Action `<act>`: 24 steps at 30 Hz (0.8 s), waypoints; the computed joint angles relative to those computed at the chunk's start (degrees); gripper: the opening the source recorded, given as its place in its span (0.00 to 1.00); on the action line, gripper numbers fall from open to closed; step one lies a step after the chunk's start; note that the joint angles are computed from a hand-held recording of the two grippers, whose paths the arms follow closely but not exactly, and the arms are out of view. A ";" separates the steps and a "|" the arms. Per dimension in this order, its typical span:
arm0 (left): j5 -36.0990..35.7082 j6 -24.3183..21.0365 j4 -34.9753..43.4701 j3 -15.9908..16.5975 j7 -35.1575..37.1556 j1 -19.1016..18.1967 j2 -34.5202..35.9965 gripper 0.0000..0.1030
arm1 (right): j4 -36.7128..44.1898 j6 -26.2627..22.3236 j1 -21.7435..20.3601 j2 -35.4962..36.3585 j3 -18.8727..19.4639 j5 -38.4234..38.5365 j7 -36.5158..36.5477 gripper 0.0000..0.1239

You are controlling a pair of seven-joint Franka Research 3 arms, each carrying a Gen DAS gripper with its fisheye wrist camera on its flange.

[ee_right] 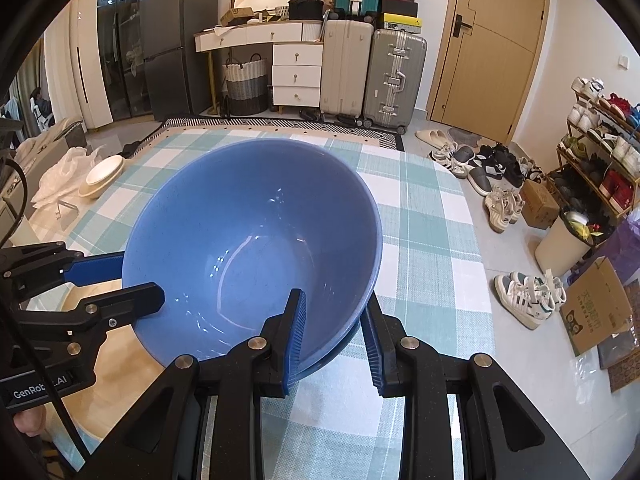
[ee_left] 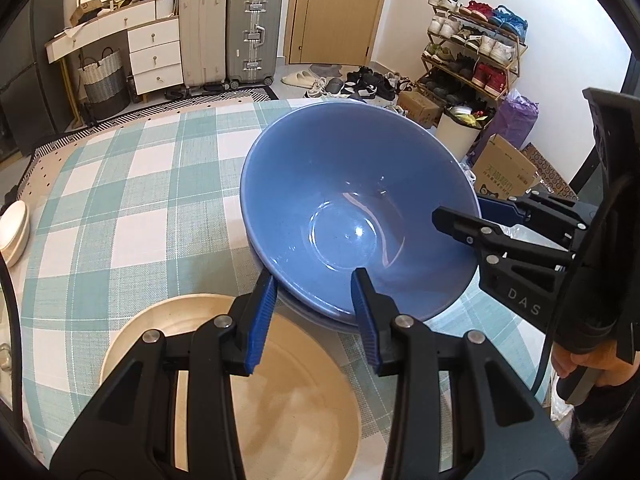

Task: Organize plates and bowls
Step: 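Lower the held blue bowl into the other blue bowl with both tools, then open both tools to release the nested blue bowl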

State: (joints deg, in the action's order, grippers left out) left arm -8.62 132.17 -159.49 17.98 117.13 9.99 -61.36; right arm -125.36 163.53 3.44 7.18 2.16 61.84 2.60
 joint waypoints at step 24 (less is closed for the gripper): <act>0.94 2.56 -1.44 -0.27 0.44 0.36 1.60 0.34 | -0.35 0.36 -0.28 0.63 0.48 -1.64 0.22 0.24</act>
